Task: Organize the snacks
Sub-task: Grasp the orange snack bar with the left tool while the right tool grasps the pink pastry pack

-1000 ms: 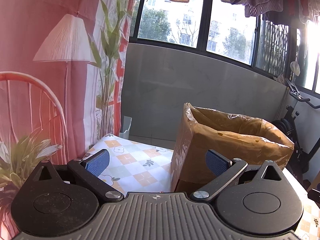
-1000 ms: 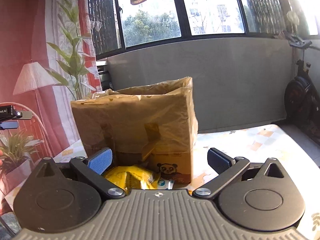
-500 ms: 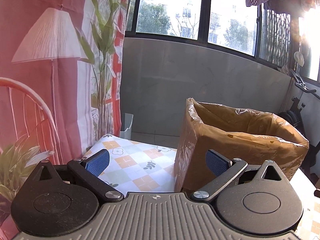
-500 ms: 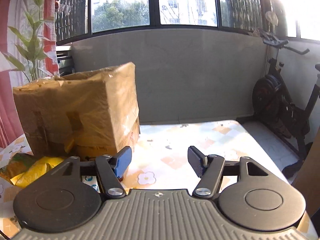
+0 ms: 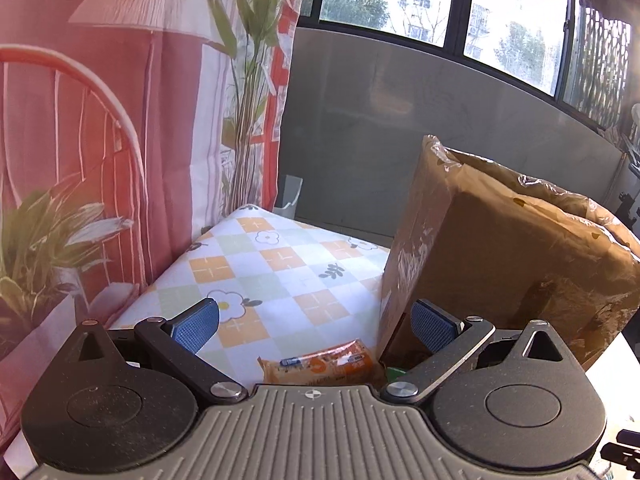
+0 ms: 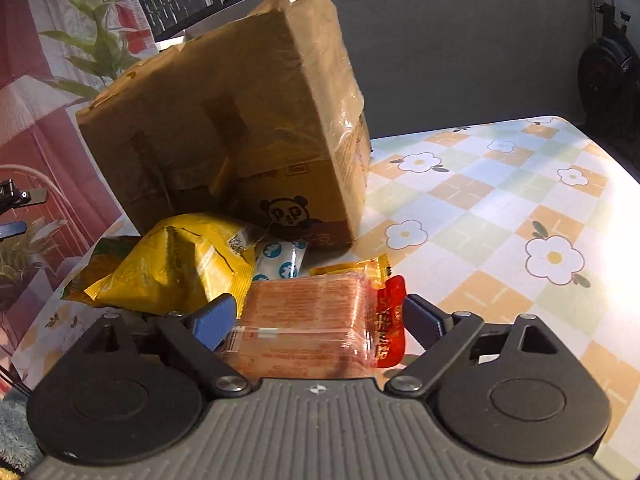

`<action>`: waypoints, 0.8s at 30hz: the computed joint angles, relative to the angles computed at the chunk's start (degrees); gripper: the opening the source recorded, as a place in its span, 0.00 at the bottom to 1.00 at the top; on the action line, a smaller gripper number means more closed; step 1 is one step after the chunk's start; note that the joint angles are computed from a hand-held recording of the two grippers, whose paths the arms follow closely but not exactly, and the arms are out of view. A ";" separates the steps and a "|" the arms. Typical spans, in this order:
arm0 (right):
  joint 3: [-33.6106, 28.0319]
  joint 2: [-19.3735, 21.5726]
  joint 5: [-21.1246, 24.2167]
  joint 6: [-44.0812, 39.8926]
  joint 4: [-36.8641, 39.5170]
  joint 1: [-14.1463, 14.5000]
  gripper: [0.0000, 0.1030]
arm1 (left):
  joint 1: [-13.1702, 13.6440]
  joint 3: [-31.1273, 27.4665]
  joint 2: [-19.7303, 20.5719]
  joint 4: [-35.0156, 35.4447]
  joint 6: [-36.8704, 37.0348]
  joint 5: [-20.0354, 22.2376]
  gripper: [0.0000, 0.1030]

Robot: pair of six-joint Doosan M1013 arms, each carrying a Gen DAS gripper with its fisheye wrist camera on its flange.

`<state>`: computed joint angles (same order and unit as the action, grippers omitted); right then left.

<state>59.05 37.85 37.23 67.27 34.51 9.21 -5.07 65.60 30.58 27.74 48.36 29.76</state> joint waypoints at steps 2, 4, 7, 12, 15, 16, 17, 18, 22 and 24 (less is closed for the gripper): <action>-1.07 0.42 1.80 -0.37 -3.61 0.93 0.92 | 0.36 0.30 -0.15 -1.48 1.21 0.34 1.00; -2.25 1.10 2.32 0.91 -9.15 2.12 0.92 | 0.61 0.78 -0.39 -1.13 0.40 -0.30 1.00; -2.83 1.62 1.47 2.89 -12.94 2.96 0.92 | 1.06 1.25 -0.58 -2.75 1.27 -1.19 1.00; -2.44 2.11 -0.84 8.67 -14.94 3.22 0.91 | 3.01 0.80 -0.03 -24.01 20.47 -2.08 0.99; -0.26 1.17 -4.14 7.99 -15.77 3.69 0.82 | 3.11 0.11 0.63 -25.36 26.66 -0.39 0.92; 0.63 0.85 -5.54 7.23 -15.27 3.73 0.81 | 3.29 -0.22 0.94 -26.84 29.32 0.20 0.87; 1.63 0.52 -7.16 6.65 -14.66 3.73 0.80 | 3.45 -0.53 1.28 -27.46 31.19 0.70 0.85; 2.41 0.27 -8.36 6.04 -13.70 3.66 0.79 | 3.54 -0.81 1.59 -27.41 32.18 1.04 0.84; 3.91 -0.08 -11.07 3.19 -10.41 3.47 0.78 | 4.42 -3.45 3.71 -33.08 41.29 3.24 0.79; 3.71 0.02 -11.02 2.84 -10.54 3.52 0.78 | 4.99 -5.61 5.20 -36.72 45.03 5.12 0.79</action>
<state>62.76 37.88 26.20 70.11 23.97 12.72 -0.08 59.99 35.77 -8.99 93.39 34.87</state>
